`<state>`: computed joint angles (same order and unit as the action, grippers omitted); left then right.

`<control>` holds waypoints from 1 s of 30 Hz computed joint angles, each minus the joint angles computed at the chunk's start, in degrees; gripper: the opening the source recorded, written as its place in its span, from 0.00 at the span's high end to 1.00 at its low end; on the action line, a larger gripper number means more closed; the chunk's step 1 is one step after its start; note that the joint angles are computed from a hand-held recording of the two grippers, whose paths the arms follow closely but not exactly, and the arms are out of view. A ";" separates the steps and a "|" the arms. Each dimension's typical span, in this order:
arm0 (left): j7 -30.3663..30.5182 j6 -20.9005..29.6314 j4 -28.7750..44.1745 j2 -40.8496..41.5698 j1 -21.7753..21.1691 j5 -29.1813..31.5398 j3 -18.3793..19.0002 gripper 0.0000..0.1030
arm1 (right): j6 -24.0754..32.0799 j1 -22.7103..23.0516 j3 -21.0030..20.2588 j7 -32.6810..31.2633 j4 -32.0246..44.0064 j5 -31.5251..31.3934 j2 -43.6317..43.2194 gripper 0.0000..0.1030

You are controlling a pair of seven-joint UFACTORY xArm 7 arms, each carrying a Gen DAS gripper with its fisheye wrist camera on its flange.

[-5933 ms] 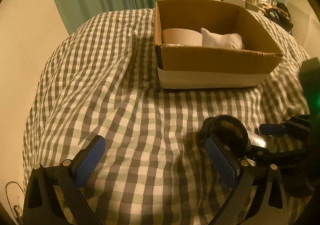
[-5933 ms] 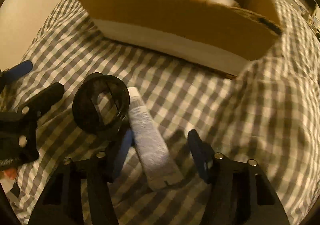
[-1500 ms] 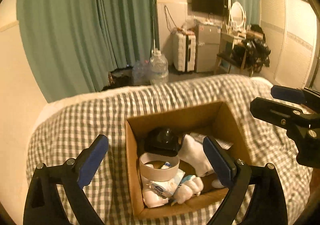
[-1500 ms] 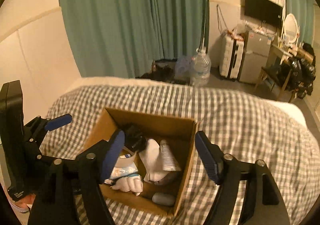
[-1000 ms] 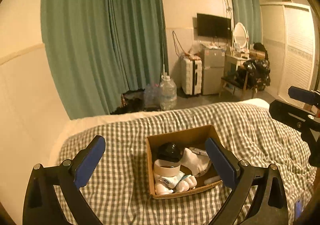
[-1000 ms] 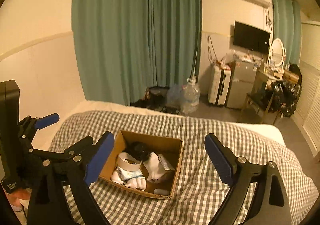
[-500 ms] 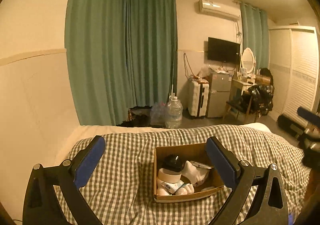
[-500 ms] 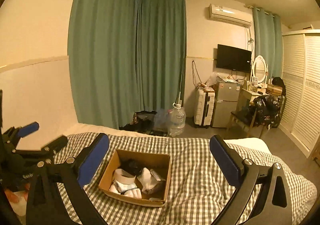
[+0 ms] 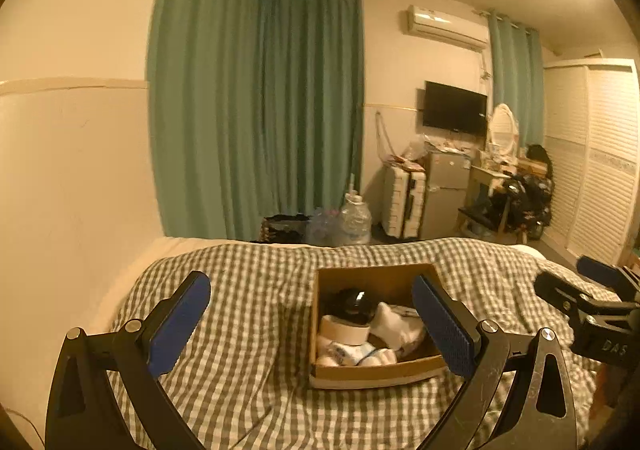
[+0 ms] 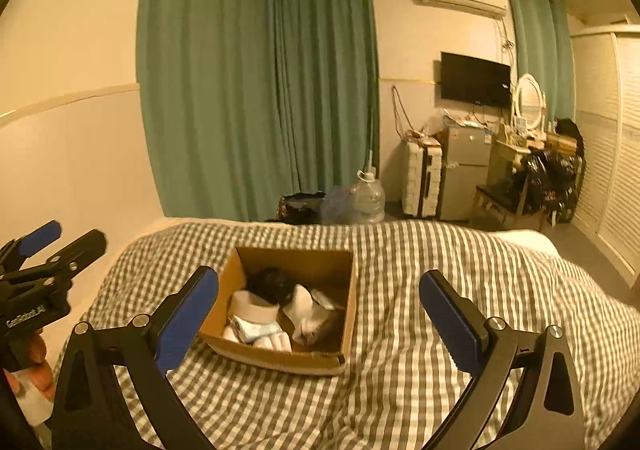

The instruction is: Organize objects

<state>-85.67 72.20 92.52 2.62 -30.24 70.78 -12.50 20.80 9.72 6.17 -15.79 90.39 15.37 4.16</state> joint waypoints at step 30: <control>-6.90 -3.63 -10.05 -0.07 0.37 -3.40 0.08 0.00 | -12.96 0.55 0.10 -6.91 -16.94 3.48 -2.61 0.02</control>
